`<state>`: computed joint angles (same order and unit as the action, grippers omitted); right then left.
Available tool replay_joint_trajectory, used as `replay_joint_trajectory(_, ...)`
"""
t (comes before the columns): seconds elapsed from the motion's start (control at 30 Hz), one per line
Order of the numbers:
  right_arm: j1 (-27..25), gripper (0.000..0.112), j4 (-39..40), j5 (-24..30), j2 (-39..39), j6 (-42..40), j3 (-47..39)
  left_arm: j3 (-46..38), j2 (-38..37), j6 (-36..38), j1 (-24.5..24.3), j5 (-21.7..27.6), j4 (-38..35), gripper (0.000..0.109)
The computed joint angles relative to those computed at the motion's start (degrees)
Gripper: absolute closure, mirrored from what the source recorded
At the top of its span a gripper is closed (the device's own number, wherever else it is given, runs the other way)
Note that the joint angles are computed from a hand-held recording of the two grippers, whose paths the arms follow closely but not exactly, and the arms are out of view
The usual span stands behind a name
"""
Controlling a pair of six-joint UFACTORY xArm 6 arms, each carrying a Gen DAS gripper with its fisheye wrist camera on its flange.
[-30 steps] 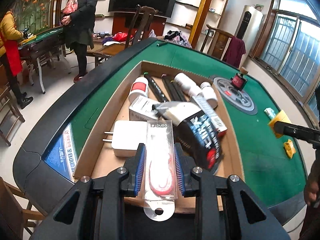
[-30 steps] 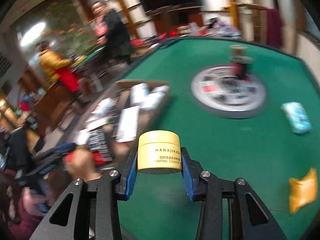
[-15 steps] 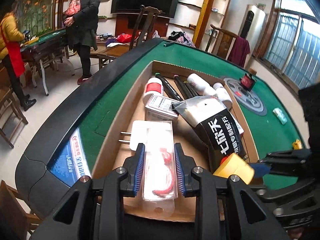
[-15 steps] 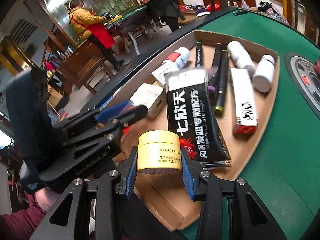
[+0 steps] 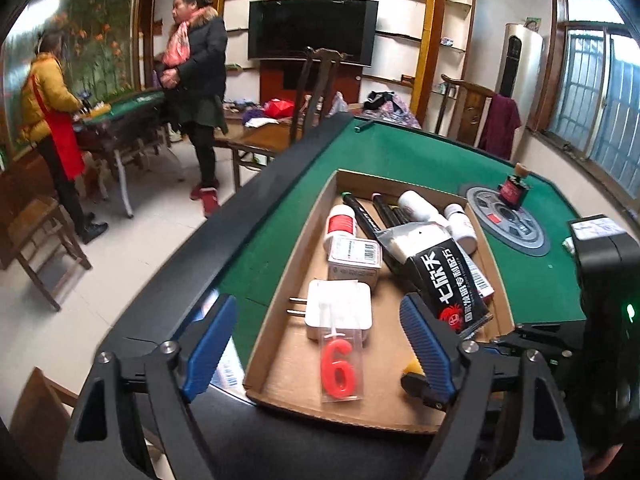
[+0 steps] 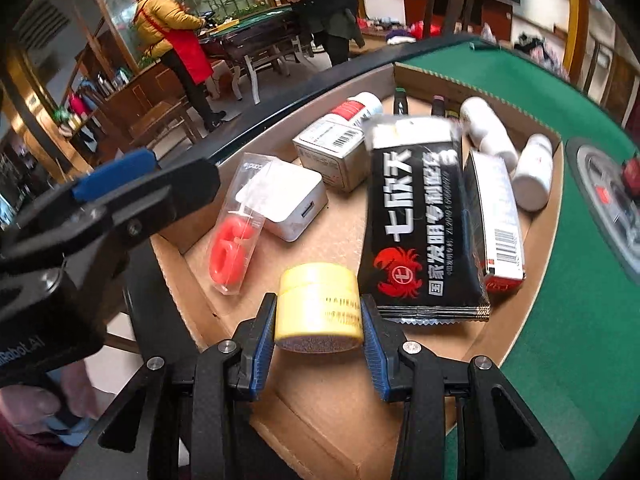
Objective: Organize objects
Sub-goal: 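Lower the candle and yellow jar into the tray and open both grippers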
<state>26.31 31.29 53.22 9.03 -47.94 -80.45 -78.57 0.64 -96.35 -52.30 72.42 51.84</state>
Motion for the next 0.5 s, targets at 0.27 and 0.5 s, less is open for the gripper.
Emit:
replay_joint_trajectory(0.27,0.0,0.048,2.4,-7.0,-7.0,-7.1,7.5,-5.2,3.1,2.5,-1.5,5.4,-1.4,0.019)
replay_joint_trajectory(0.5,-1.2,0.042,6.1,-7.9,-8.1,-6.8,8.1,-10.8,6.8,5.4,-3.0,9.6,-1.6,0.018)
